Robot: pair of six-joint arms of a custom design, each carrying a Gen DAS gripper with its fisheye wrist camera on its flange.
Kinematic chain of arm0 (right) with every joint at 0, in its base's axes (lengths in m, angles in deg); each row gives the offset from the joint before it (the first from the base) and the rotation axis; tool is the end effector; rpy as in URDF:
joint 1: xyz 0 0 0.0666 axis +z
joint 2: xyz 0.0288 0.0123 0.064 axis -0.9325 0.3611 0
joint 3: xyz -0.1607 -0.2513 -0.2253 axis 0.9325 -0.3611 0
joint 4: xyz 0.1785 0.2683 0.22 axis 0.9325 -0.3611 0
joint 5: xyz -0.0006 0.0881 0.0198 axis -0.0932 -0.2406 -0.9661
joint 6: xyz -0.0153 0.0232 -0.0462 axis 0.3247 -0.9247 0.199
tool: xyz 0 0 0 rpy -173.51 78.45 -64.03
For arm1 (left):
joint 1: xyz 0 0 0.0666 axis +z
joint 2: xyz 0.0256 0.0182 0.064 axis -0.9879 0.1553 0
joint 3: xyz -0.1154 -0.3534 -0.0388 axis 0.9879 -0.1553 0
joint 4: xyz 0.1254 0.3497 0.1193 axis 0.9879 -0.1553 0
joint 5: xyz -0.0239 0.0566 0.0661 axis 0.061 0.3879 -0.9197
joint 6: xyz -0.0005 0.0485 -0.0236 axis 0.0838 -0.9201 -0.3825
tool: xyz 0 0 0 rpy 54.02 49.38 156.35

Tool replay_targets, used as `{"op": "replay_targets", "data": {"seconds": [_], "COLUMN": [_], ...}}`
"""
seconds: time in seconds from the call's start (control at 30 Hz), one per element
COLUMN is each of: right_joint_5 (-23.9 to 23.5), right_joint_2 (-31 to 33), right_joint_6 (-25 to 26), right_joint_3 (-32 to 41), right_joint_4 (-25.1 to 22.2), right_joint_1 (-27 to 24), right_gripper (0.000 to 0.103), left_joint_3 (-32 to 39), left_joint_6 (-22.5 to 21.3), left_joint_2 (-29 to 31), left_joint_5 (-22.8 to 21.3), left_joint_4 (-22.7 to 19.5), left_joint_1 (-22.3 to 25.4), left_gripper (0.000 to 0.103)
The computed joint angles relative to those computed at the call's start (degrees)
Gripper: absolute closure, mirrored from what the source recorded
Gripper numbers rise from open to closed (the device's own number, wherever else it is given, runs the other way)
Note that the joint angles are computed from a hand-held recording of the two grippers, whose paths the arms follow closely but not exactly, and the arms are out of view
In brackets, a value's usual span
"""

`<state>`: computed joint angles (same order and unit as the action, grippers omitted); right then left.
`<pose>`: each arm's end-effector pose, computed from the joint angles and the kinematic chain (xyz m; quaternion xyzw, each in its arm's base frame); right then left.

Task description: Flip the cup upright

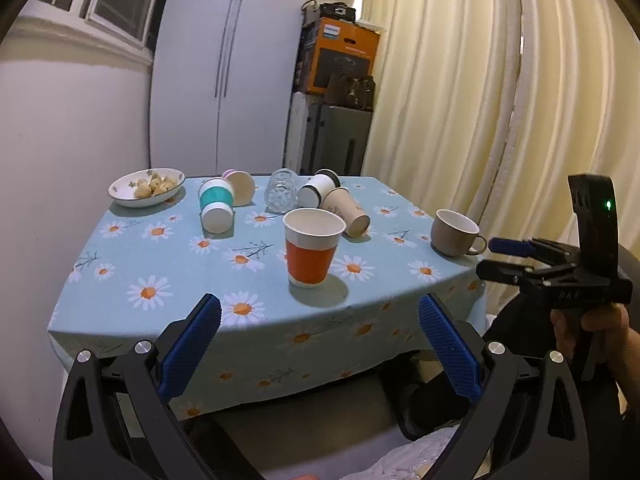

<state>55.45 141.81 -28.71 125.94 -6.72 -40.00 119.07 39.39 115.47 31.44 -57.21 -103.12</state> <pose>0.4964 0.2615 0.5479 -0.0250 0.8902 0.0590 0.4511 0.5464 -0.2341 0.5658 0.2481 0.8241 -0.2264 0.4560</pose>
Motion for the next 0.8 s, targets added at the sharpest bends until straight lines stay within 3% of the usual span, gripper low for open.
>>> {"op": "replay_targets", "data": {"seconds": [0.33, 0.8], "right_joint_5": [5.46, 6.84], "right_joint_2": [-0.48, -0.40], "right_joint_6": [0.52, -1.09], "right_joint_3": [-0.87, -0.90], "right_joint_4": [1.02, 1.25], "right_joint_1": [1.49, 1.31], "right_gripper": [0.019, 0.017], "left_joint_3": [-0.06, 1.24], "left_joint_6": [0.91, -0.26], "left_joint_2": [0.12, 1.20], "left_joint_5": [-2.95, -5.37], "left_joint_4": [0.52, -0.74], "left_joint_1": [-0.63, -1.79], "left_gripper": [0.007, 0.007]}}
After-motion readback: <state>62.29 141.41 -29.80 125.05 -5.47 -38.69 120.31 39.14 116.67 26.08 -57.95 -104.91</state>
